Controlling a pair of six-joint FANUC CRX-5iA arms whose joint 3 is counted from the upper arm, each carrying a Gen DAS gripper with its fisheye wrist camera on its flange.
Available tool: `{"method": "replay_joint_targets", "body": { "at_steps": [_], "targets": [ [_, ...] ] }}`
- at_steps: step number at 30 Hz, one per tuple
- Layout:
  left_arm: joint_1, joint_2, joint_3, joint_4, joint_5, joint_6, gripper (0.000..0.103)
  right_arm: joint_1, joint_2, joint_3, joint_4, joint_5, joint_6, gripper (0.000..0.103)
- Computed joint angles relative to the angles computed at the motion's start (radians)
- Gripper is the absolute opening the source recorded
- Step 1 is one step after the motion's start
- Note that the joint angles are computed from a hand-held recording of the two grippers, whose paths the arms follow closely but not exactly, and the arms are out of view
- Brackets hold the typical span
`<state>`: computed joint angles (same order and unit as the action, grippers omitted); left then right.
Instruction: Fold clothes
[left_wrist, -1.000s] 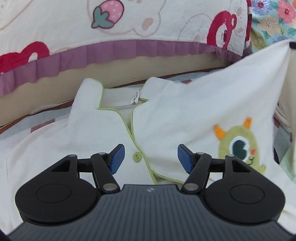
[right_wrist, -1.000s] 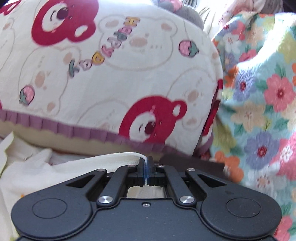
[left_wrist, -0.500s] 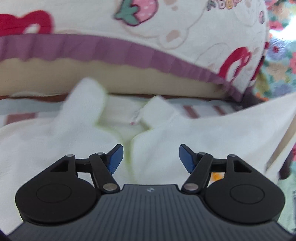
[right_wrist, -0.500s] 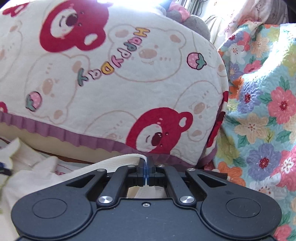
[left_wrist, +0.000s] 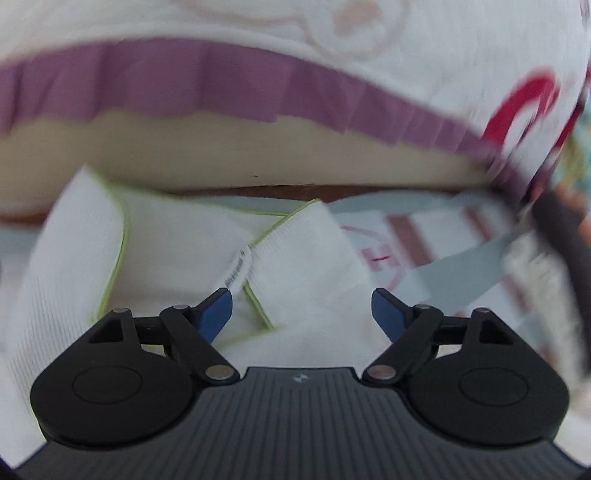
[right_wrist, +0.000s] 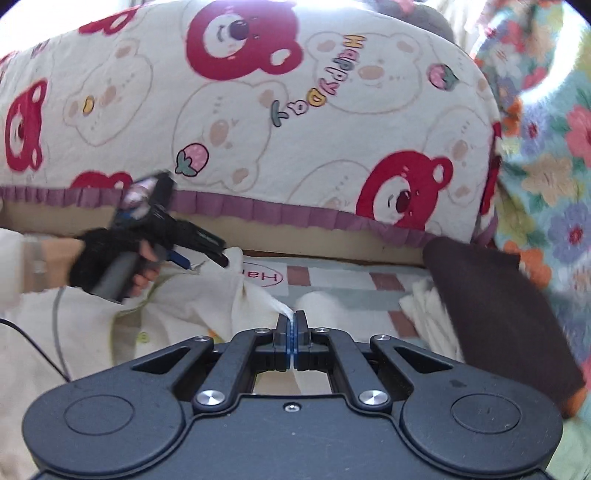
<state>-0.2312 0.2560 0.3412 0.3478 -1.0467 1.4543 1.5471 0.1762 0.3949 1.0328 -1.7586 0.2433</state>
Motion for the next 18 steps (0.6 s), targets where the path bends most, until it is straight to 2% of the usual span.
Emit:
{"method": "replay_joint_targets", "body": {
  "at_steps": [2,3,4,5,6,7,9,10,15,18],
  "targets": [
    [-0.014,0.036,0.045,-0.023,-0.04,-0.001,0.079,0.01,-0.01,-0.015,0.004,-0.016,-0.043,0.001],
    [-0.018,0.03,0.031,-0.026,-0.019,-0.01,0.072,0.01,-0.016,-0.023,0.005,-0.02,-0.05,0.001],
    [-0.023,0.022,0.027,-0.042,-0.005,-0.023,0.026,0.011,-0.021,-0.031,0.007,-0.025,-0.057,0.001],
    [-0.022,0.015,0.021,-0.043,0.003,-0.039,0.003,0.008,-0.026,-0.038,0.008,-0.03,-0.055,0.001],
    [-0.017,0.006,0.01,-0.033,0.012,-0.057,0.003,0.002,-0.03,-0.045,0.008,-0.034,-0.043,0.001],
    [0.001,-0.021,-0.043,0.027,0.056,-0.077,0.003,-0.006,-0.037,-0.054,0.009,-0.035,-0.03,0.001],
    [0.045,-0.094,-0.183,0.186,0.18,-0.1,0.002,-0.027,-0.059,-0.087,0.016,-0.03,-0.02,0.001],
    [0.056,-0.119,-0.221,0.213,0.227,-0.1,0.002,-0.039,-0.07,-0.103,0.02,-0.029,-0.02,0.001],
    [0.062,-0.169,-0.22,0.022,0.345,-0.049,0.002,-0.106,-0.099,-0.151,0.043,-0.024,0.005,0.001],
    [0.063,-0.201,-0.272,0.013,0.423,-0.038,0.002,-0.183,-0.097,-0.152,0.051,-0.002,0.099,0.001]
  ]
}}
